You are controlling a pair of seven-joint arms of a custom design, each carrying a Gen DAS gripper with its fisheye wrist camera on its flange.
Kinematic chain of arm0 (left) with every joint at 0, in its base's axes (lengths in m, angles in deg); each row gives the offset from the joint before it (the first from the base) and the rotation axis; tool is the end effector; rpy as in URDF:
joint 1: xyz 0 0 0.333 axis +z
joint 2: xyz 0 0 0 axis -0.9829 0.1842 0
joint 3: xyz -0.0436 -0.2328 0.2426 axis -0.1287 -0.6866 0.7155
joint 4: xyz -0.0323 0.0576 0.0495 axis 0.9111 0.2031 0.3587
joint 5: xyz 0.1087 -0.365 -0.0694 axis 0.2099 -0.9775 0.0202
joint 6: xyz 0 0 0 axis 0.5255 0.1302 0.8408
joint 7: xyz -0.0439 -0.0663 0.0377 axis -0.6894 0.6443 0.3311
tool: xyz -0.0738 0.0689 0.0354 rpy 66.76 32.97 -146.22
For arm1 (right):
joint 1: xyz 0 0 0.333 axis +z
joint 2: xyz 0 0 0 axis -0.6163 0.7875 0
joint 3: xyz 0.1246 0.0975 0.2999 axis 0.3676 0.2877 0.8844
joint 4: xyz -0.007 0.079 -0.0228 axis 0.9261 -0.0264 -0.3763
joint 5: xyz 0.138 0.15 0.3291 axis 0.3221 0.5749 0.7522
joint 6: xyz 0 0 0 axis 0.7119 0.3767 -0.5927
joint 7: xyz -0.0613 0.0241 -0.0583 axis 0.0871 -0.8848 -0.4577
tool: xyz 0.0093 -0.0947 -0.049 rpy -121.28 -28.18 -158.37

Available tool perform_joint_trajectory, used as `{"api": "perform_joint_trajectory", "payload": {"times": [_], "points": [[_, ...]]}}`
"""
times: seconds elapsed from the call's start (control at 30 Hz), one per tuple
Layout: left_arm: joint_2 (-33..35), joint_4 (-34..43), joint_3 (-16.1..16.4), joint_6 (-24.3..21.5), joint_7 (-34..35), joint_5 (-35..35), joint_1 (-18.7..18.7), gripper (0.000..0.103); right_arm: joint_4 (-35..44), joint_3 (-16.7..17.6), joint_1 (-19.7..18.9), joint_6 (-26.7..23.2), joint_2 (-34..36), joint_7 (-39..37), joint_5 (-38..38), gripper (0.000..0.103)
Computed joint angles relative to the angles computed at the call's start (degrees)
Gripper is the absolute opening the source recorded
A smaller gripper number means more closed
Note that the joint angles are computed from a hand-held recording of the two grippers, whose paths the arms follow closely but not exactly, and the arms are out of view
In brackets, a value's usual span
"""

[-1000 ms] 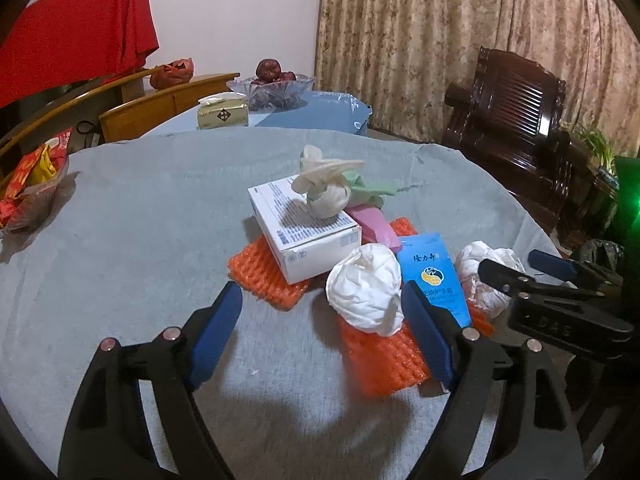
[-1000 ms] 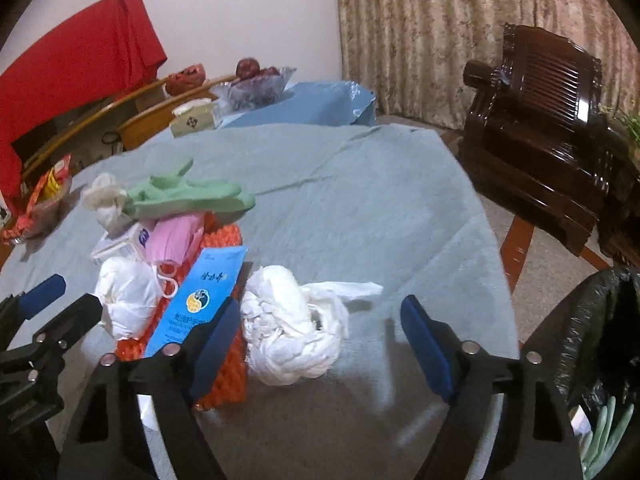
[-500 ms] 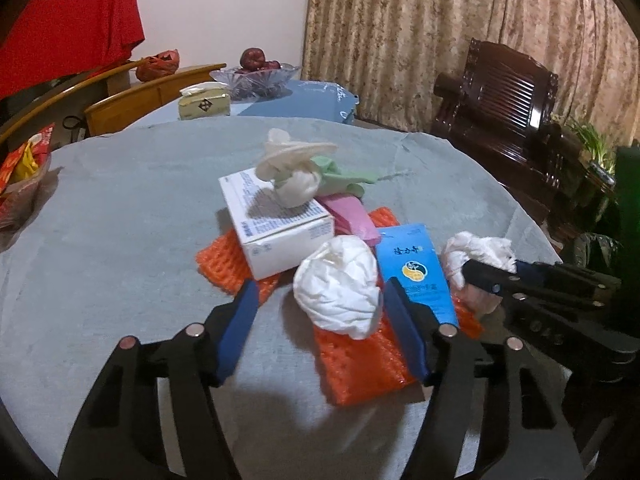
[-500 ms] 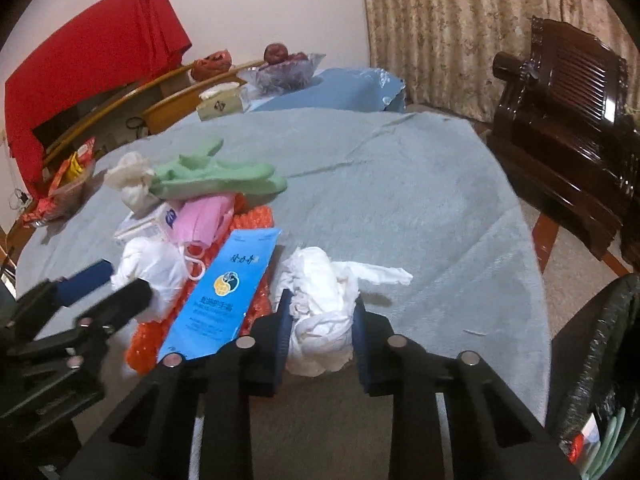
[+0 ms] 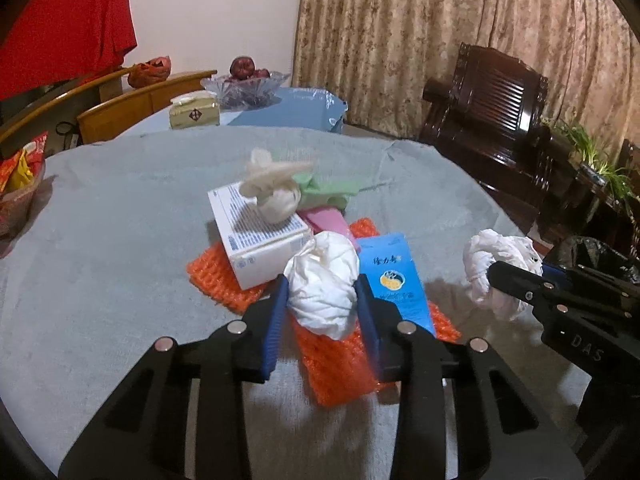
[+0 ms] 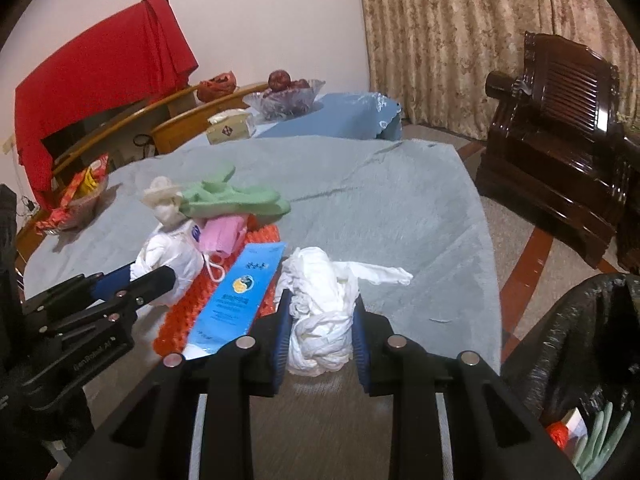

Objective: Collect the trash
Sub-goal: 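Grasp another white crumpled tissue with the left tool, then carry both white tissues over the bin and open both tools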

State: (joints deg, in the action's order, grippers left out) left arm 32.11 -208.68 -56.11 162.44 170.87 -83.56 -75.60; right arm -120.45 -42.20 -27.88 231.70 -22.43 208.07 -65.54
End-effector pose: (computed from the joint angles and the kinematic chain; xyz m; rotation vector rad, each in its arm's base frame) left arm 0.3918 -0.0595 0.3954 -1.8394 1.5331 -0.8111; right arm 0.4604 0.2551 0.3992 -1.9040 1.2577 -0.3884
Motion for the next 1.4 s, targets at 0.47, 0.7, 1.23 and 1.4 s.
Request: {"api": "perform_joint_trajectory", "payload": {"times": [0.47, 0.7, 1.23, 1.4], "points": [[-10.2, -1.9, -8.8, -4.7, -5.3, 3.0, 7.0, 0.033, -4.9, -7.2, 6.3, 2.9, -7.8, -0.8, 1.6, 0.028], [-13.6, -2.5, -9.9, -6.6, -10.2, 7.5, 6.1, 0.033, -9.1, -11.2, 8.8, 4.1, -12.8, -2.9, 4.7, 0.028], [-9.7, 1.9, -15.6, -5.4, -20.9, 20.2, 3.6, 0.033, -23.6, -15.3, 5.4, 1.2, -28.9, -17.5, 20.1, 0.028], [-7.1, 4.2, -20.5, -4.5, -23.7, 24.0, 5.9, 0.033, -26.8, -16.2, 2.5, -0.2, -33.0, -21.6, 24.1, 0.028]]}}
